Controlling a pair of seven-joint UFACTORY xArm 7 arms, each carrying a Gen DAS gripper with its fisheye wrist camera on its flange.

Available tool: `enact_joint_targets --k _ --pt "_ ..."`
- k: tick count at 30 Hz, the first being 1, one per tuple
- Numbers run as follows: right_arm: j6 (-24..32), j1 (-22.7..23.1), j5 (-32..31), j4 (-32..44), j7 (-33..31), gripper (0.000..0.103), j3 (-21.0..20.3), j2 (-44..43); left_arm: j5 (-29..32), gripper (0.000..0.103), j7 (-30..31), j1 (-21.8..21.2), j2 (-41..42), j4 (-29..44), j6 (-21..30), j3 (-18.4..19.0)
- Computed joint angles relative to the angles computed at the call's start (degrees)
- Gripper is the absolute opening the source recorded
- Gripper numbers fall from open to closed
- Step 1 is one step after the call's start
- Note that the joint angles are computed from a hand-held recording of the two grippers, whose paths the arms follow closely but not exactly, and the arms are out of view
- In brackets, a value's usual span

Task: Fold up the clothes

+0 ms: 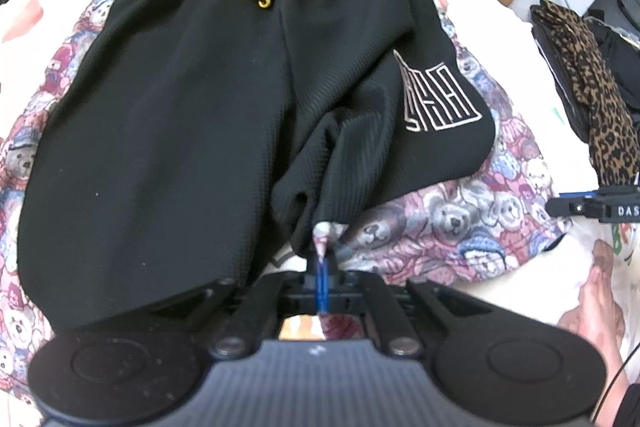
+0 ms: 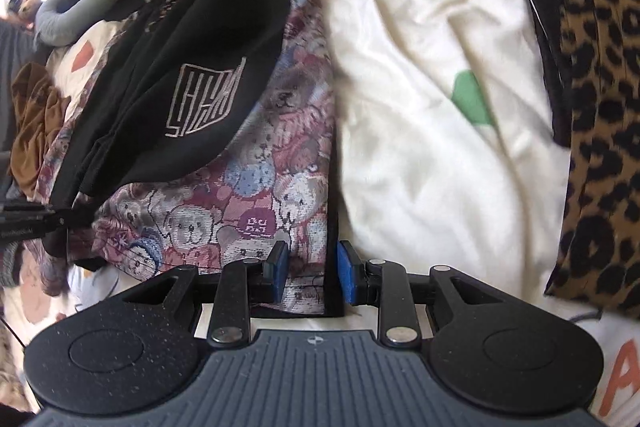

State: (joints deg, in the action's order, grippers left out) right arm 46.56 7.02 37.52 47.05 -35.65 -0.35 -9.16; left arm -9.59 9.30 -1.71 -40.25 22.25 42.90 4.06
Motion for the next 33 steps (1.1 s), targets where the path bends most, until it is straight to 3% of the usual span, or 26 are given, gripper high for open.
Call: enact_joint_targets --k 5,7,11,28,33 --pt "4.29 -1.29 0.76 2.26 4.66 0.030 -0.56 2.06 -0.11 0.001 0.50 0.13 -0.07 -0.11 0.55 0.33" --pt "5.47 -1.63 0.30 2.97 4.85 0.017 -0.36 2.59 -0.27 0.001 0.51 0.23 -0.06 -0.16 0.71 0.43" --pt "6.68 -1.91 0.37 3.38 4.75 0.006 0.12 2.87 -0.84 0.001 1.32 0.00 0.20 -0.01 0.97 0.89" --pt "4.00 -1.91 -7.45 4.61 4.51 0.004 -0.14 -1.04 -8.51 0.002 7.88 -2.78 -1.50 -0.32 3.64 4.10" --pt "0.26 -1.66 -9.97 3.18 5.57 0.004 0.35 -0.32 -10.22 0.010 9.92 -2.78 -1.34 0.08 4.69 4.74"
